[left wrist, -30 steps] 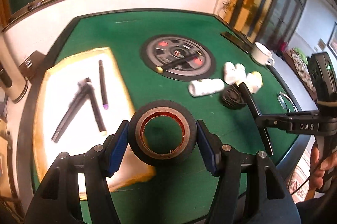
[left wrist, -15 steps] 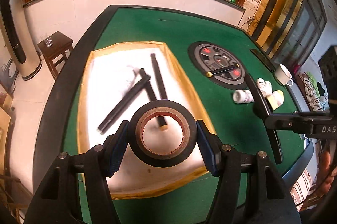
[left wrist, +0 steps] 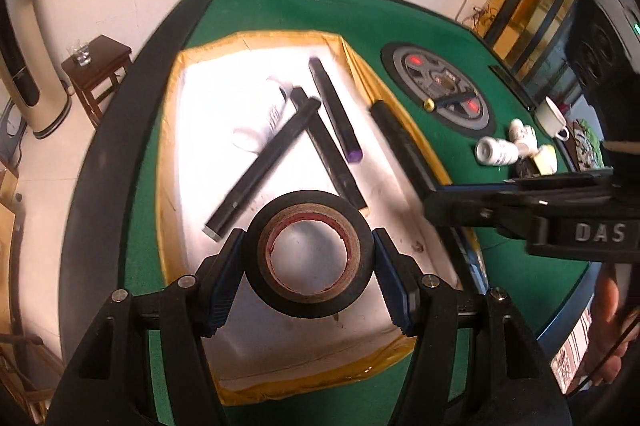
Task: Organize rigid objects
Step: 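Carry the tape roll and black marker with both grippers over the white tray, then lower the tape roll and marker into the tray and open both grippers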
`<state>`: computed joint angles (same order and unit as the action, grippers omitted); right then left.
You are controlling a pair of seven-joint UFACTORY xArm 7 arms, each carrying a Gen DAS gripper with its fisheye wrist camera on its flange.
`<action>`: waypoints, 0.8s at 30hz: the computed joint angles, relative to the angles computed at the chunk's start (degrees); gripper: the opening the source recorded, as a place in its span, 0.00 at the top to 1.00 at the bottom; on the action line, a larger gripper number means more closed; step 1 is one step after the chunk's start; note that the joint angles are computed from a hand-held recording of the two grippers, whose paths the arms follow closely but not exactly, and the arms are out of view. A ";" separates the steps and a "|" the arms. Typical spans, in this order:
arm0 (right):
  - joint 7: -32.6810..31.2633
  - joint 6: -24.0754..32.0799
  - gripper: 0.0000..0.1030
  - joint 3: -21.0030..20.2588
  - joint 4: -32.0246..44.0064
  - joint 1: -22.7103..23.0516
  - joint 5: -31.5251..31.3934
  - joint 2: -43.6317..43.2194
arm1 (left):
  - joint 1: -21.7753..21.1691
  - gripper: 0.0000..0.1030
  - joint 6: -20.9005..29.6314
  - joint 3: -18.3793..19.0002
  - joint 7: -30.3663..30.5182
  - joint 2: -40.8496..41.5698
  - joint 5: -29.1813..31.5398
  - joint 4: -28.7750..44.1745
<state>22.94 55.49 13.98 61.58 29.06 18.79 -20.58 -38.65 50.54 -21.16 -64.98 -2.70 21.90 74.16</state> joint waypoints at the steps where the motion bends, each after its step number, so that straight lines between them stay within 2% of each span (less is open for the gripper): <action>1: 0.56 -0.09 0.87 0.41 0.41 -0.10 -0.38 1.24 | -0.01 0.40 -0.35 0.06 0.49 0.23 -0.37 -0.15; 5: 2.75 -0.11 0.87 1.98 2.06 -0.23 -3.75 4.10 | 0.07 0.40 -1.46 0.42 2.08 0.37 -1.87 -1.00; 13: 5.32 0.45 0.87 1.86 3.24 -0.13 -6.06 6.77 | 0.57 0.40 -3.14 0.93 4.69 0.99 -4.77 -1.97; 24: 4.33 0.82 0.87 1.29 3.47 0.25 -5.01 7.16 | -0.68 0.40 -0.90 1.42 5.86 3.77 -3.39 1.02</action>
